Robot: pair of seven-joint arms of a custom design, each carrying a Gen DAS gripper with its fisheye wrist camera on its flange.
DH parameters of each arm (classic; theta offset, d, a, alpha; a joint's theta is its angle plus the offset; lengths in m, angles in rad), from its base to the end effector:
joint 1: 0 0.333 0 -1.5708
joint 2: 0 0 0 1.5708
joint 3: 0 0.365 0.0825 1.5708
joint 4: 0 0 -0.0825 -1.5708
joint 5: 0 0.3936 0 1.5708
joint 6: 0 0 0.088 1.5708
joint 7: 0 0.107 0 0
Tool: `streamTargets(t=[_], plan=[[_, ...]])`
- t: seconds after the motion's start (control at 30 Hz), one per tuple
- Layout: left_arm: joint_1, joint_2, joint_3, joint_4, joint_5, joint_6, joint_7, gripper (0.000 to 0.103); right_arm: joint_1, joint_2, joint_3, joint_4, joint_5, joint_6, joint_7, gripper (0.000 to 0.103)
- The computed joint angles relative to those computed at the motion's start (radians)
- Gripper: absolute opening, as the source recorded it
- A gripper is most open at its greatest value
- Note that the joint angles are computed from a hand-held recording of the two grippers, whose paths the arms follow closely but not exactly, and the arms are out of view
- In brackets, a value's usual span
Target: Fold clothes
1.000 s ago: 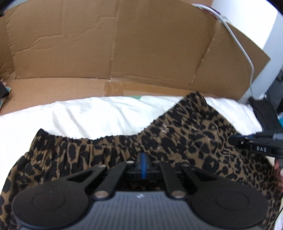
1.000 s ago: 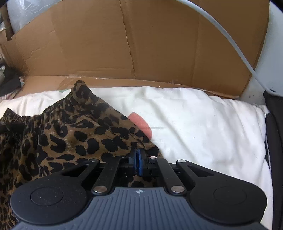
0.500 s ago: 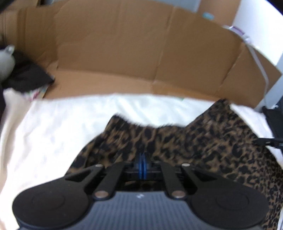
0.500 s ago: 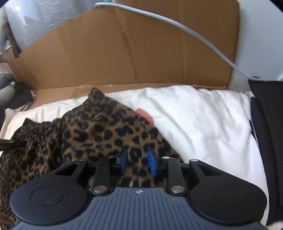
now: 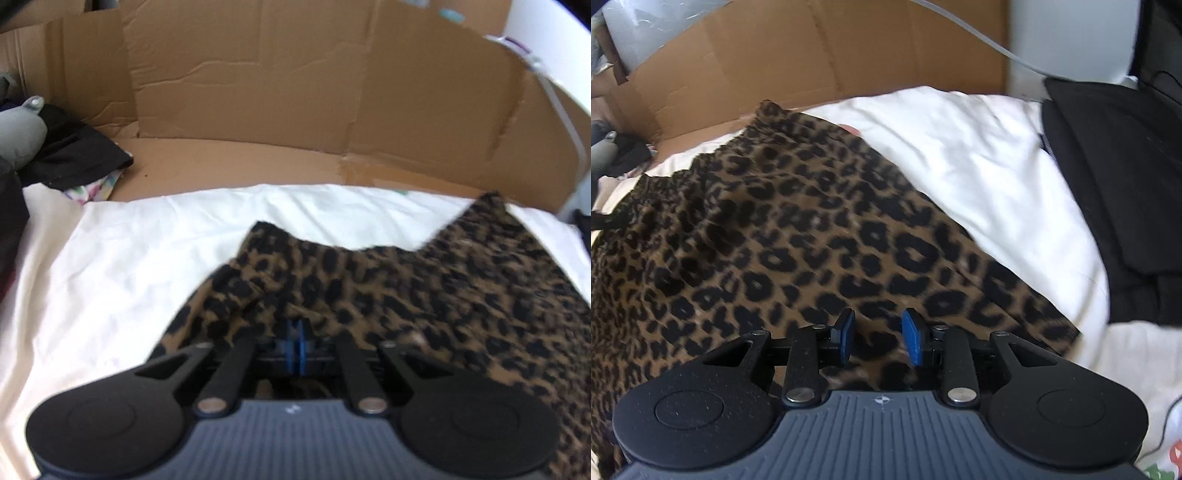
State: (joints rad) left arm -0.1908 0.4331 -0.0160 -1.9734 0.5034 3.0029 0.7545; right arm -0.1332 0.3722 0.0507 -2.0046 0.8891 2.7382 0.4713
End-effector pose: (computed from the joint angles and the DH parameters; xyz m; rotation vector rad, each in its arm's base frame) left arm 0.6581 -0.1726 0.3482 -2.0328 1.7755 -0.6993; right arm 0.6464 -0.0861 0.3369 -2.0268 1.5887 -0.2941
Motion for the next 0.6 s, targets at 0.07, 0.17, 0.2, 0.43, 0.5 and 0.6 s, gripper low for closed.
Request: streamTargets(t=[0.07, 0.17, 0.2, 0.43, 0.5, 0.6], plan=[[0.053, -0.034, -0.072, -0.055, -0.039, 0.044, 0.059, 0.006, 0.002, -0.007, -0.005, -0.016, -0.008, 0.019, -0.008, 0.035], [0.055, -0.077, -0.101, -0.12, -0.057, 0.074, 0.094, 0.007, 0.014, -0.017, -0.026, -0.029, -0.057, 0.032, 0.026, 0.035], [0.081, -0.083, -0.141, -0.137, -0.099, 0.083, 0.136, 0.007, 0.015, -0.022, -0.031, -0.032, -0.071, 0.032, 0.042, 0.035], [-0.074, -0.044, 0.002, -0.117, -0.012, 0.017, 0.033, 0.008, -0.001, -0.083, -0.027, -0.066, -0.082, -0.011, 0.046, 0.038], [-0.062, -0.042, -0.009, -0.106, -0.023, 0.003, 0.012, 0.006, -0.002, -0.103, -0.022, -0.085, -0.052, -0.008, 0.011, 0.044], [-0.079, -0.063, 0.007, -0.093, 0.002, -0.049, -0.033, 0.007, 0.013, -0.126, -0.034, -0.105, -0.044, -0.032, 0.021, 0.044]])
